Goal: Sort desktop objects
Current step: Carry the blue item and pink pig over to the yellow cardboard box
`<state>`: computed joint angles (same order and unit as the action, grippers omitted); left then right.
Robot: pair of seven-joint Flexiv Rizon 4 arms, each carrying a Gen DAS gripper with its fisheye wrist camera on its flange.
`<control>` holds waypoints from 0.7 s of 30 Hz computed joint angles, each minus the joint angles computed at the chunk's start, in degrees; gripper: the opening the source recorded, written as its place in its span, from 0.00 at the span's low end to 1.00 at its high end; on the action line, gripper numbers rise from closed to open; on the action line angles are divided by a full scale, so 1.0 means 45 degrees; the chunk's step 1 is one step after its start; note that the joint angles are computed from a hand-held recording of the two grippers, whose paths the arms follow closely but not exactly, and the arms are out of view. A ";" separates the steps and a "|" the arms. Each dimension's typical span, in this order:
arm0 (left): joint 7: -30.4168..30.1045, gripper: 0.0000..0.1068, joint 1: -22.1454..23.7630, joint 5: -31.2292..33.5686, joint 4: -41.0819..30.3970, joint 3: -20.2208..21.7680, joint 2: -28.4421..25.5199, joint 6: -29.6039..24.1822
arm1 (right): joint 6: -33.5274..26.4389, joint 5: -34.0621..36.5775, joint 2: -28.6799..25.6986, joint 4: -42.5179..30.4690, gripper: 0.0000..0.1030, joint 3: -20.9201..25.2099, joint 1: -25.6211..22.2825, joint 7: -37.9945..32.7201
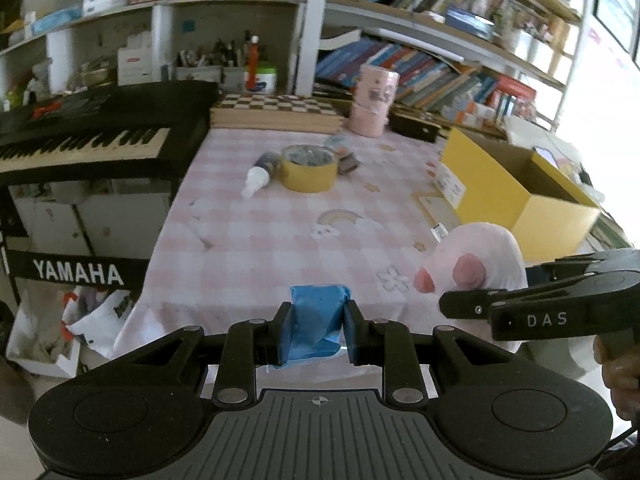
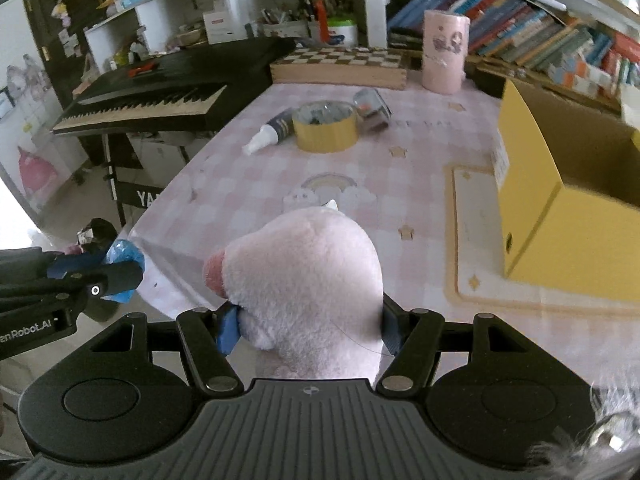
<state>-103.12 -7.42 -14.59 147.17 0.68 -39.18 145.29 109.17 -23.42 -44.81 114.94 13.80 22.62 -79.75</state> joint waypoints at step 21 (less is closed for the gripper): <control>0.1232 0.23 0.0099 0.2224 -0.0593 -0.0715 -0.0298 -0.0539 | 0.1603 0.4312 0.1375 0.3065 0.61 -0.2317 0.2466 0.0348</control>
<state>-97.57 -6.97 -4.58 144.50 -2.54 -40.52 142.87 116.38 -4.01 -38.63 128.74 3.37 33.72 -78.19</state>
